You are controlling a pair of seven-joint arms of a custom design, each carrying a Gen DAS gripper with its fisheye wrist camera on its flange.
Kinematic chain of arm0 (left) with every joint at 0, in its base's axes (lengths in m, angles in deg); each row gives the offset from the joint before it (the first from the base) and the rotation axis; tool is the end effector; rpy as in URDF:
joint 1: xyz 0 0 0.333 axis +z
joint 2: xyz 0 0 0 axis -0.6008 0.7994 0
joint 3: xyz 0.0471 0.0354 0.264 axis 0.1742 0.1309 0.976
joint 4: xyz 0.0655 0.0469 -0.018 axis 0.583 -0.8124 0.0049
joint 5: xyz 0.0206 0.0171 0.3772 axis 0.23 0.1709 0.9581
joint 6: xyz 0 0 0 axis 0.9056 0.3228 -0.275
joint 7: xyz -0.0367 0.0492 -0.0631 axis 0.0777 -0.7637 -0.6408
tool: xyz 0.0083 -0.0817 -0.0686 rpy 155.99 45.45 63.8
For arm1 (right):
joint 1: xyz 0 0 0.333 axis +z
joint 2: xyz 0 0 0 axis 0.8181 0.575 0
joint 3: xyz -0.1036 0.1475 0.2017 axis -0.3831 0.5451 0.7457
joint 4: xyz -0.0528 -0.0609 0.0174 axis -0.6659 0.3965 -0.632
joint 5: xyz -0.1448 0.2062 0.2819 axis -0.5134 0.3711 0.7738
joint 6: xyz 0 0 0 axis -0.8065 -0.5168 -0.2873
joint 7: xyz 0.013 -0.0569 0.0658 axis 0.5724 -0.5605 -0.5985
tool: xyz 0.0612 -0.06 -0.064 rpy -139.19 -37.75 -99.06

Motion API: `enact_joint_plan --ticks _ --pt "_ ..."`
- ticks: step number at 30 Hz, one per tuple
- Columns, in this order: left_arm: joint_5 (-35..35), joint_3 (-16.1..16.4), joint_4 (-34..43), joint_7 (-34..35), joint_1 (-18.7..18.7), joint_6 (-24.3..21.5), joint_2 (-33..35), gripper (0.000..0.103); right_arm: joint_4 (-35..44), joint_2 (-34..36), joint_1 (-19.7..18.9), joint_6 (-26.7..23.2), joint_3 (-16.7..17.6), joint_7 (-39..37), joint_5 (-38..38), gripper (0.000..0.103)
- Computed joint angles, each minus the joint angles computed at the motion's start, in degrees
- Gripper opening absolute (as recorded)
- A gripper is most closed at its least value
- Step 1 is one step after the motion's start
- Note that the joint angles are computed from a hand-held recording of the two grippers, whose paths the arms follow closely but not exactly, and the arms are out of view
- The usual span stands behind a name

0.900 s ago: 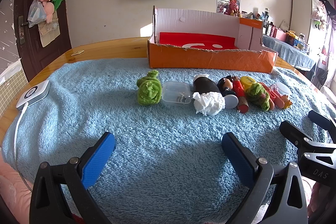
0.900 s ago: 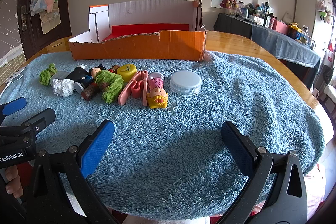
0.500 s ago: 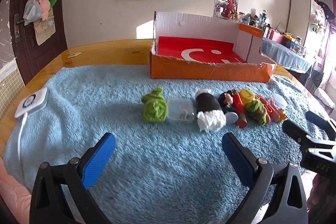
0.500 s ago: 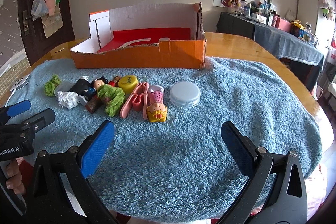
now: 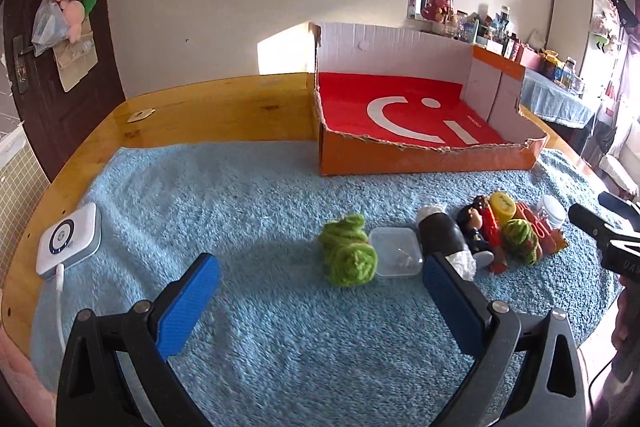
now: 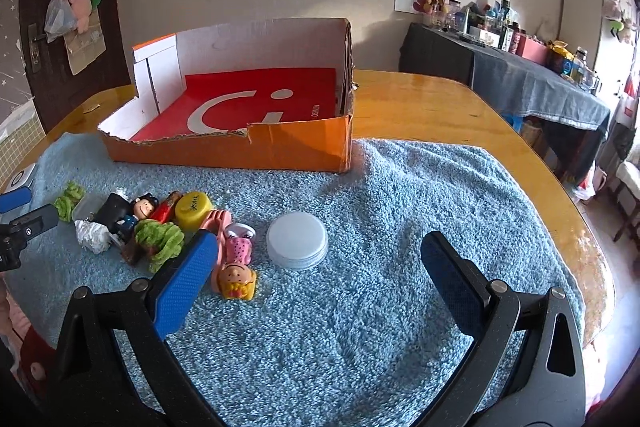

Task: Organize objects
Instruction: 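Move both tools toward the toys, right tool toward the white round lid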

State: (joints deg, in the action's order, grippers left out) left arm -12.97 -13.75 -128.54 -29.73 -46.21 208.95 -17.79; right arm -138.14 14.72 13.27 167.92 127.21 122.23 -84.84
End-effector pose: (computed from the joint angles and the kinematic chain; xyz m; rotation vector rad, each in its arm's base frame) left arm 0.4502 -0.2611 0.3942 -1.6970 1.8041 -0.8147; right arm 0.4363 0.1493 0.3830 -1.6431 1.7690 -0.8733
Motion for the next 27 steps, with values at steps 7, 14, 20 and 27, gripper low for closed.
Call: enact_joint_plan --ticks 7,14,20,27 --pt "-12.09 1.37 0.99 15.27 -0.53 -0.82 1.62 0.103 2.96 7.09 5.35 -4.87 -8.30 -4.82 -3.79 0.103" --pt "-22.62 2.33 1.42 27.43 -1.14 -0.84 2.98 0.102 5.52 12.23 11.09 -9.42 -15.49 -7.39 -6.86 0.103" --pt "-29.23 2.77 1.86 34.09 -1.54 -0.71 4.45 0.099 5.93 15.04 17.80 -8.76 -22.94 -8.52 -7.47 0.103" --pt "-23.46 3.01 2.91 31.77 -1.51 -1.84 4.81 0.095 6.65 16.12 24.44 -9.36 -29.63 -9.40 -8.85 0.103"
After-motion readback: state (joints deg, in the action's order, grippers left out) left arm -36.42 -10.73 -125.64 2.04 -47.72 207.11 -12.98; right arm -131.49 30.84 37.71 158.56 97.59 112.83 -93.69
